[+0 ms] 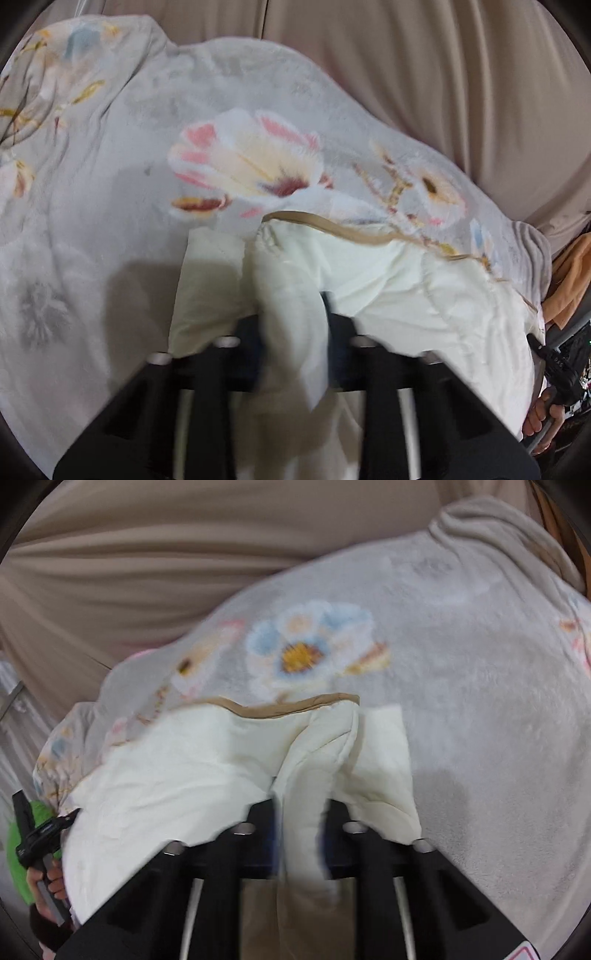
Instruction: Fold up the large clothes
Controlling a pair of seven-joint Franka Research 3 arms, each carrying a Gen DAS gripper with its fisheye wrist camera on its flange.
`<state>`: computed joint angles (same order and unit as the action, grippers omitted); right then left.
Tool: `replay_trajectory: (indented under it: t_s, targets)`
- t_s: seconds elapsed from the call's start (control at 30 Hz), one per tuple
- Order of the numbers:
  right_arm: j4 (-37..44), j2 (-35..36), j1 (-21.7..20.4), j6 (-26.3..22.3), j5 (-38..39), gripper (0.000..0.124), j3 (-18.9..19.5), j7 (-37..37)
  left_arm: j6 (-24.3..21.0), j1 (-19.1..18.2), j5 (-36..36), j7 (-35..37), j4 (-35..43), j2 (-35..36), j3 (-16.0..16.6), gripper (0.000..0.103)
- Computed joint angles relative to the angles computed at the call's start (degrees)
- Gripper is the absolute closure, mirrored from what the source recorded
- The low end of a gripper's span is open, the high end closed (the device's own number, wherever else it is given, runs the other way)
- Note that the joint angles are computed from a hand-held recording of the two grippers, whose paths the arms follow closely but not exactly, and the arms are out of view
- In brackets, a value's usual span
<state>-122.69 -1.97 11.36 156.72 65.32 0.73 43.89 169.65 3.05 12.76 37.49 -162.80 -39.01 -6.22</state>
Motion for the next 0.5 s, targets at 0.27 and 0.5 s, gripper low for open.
replay_trajectory:
  t_s: [0.27,0.5]
  targets:
    - [-3.52,-5.44,2.12,8.36,12.47,0.115,0.61,-13.10,1.18,2.74,2.00,-3.45,-2.36,-1.56,-2.80,0.089]
    - [-4.24,-0.30,0.86,9.39,-12.39,0.104,1.30,10.42,-5.77,6.96,6.29,-7.73,-0.97,-4.36,-9.35,0.079]
